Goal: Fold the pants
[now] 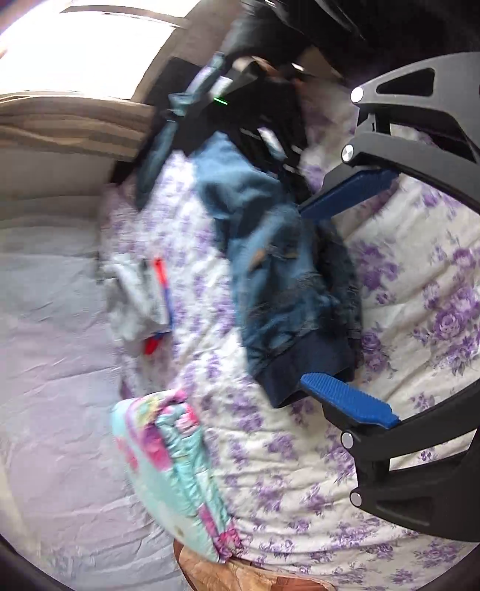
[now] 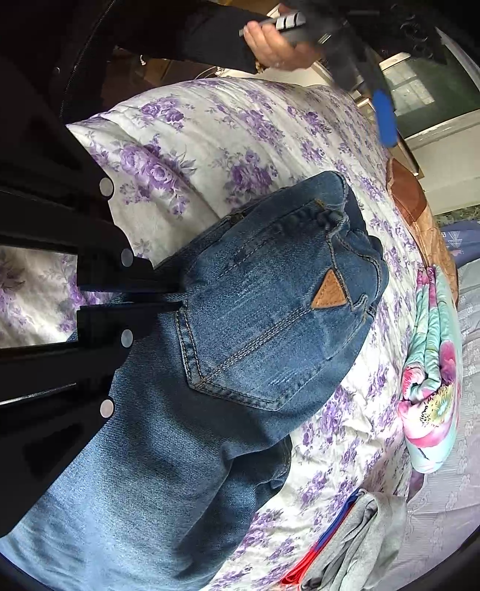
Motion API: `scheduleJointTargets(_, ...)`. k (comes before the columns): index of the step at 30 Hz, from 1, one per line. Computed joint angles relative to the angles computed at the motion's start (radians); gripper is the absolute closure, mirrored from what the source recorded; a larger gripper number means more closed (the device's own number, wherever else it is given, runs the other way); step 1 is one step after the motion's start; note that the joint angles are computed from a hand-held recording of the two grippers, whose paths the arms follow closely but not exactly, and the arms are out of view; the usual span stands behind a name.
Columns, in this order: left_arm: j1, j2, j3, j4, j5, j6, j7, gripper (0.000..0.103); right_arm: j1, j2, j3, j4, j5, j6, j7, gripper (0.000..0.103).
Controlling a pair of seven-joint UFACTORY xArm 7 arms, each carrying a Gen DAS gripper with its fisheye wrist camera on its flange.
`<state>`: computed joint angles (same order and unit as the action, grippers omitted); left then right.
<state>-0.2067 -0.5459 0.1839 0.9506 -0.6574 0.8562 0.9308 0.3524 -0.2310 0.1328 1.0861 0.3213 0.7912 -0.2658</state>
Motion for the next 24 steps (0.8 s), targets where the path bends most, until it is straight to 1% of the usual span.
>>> scheduleJointTargets(2,-0.002,0.020,-0.018,0.045,-0.030,-0.009,-0.074,0.014,0.001,-0.005,-0.001,-0.009,0.008,-0.013,0.002,0.098)
scheduleJointTargets(3,0.003,0.050,-0.052,0.082,-0.028,-0.018,-0.158,0.014,0.002,-0.004,-0.005,-0.022,0.018,-0.029,-0.006,0.098)
scheduleJointTargets(5,-0.002,0.107,-0.089,0.139,-0.019,0.012,-0.285,0.014,0.004,-0.011,-0.007,-0.033,0.033,-0.042,-0.007,0.098)
scheduleJointTargets(6,-0.010,0.141,-0.104,0.164,-0.023,0.027,-0.336,0.016,0.005,-0.015,-0.010,-0.040,0.040,-0.048,-0.011,0.098)
scheduleJointTargets(7,-0.012,0.175,-0.136,0.177,-0.011,0.016,-0.395,0.020,0.007,-0.025,-0.011,-0.051,0.049,-0.055,-0.012,0.098)
scheduleJointTargets(8,-0.015,0.206,-0.162,0.186,0.011,0.010,-0.435,0.037,0.009,-0.032,-0.014,-0.059,0.058,-0.062,-0.013,0.098)
scheduleJointTargets(9,-0.020,0.231,-0.176,0.192,0.028,0.023,-0.461,0.060,0.010,-0.036,-0.016,-0.066,0.067,-0.070,-0.013,0.098)
scheduleJointTargets(10,-0.014,0.269,-0.198,0.203,0.048,0.054,-0.499,0.071,0.012,-0.044,-0.018,-0.077,0.078,-0.081,-0.012,0.097)
scheduleJointTargets(11,-0.046,0.297,-0.185,0.203,0.092,0.067,-0.549,0.089,0.014,-0.049,-0.020,-0.086,0.085,-0.088,-0.011,0.096)
scheduleJointTargets(12,-0.039,0.322,-0.215,0.189,0.177,0.056,-0.627,0.098,0.017,-0.055,-0.022,-0.097,0.096,-0.096,-0.010,0.094)
scheduleJointTargets(13,0.004,0.332,-0.271,0.162,0.255,0.035,-0.694,0.102,0.021,-0.059,-0.026,-0.103,0.107,-0.097,-0.012,0.092)
scheduleJointTargets(14,0.011,0.339,-0.286,0.141,0.291,0.023,-0.736,0.102,0.020,-0.064,-0.025,-0.108,0.105,-0.096,-0.004,0.092)
scheduleJointTargets(15,-0.021,0.327,-0.259,0.108,0.285,-0.010,-0.752,0.101,0.014,-0.071,-0.018,-0.113,0.090,-0.094,0.019,0.091)
scheduleJointTargets(16,-0.010,0.309,-0.261,0.079,0.242,-0.034,-0.731,0.101,0.011,-0.085,-0.017,-0.117,0.084,-0.087,0.037,0.089)
scheduleJointTargets(18,-0.015,0.302,-0.251,0.073,0.233,-0.032,-0.749,0.101,0.005,-0.137,-0.031,-0.138,0.093,-0.065,0.074,0.082)
scheduleJointTargets(19,-0.018,0.303,-0.252,0.071,0.240,-0.038,-0.755,0.101,0.000,-0.174,-0.045,-0.159,0.106,-0.062,0.089,0.073)
scheduleJointTargets(20,-0.020,0.303,-0.253,0.070,0.247,-0.043,-0.758,0.101,-0.010,-0.220,-0.062,-0.187,0.118,-0.061,0.108,0.068)
scheduleJointTargets(21,-0.022,0.304,-0.253,0.074,0.254,-0.042,-0.763,0.101,-0.030,-0.271,-0.078,-0.218,0.118,-0.057,0.139,0.066)
scheduleJointTargets(22,-0.025,0.301,-0.254,0.070,0.261,-0.048,-0.762,0.101,-0.069,-0.336,-0.096,-0.256,0.106,-0.045,0.193,0.064)
scheduleJointTargets(24,-0.032,0.292,-0.254,0.058,0.265,-0.064,-0.754,0.101,-0.179,-0.460,-0.133,-0.326,0.061,-0.017,0.326,0.063)
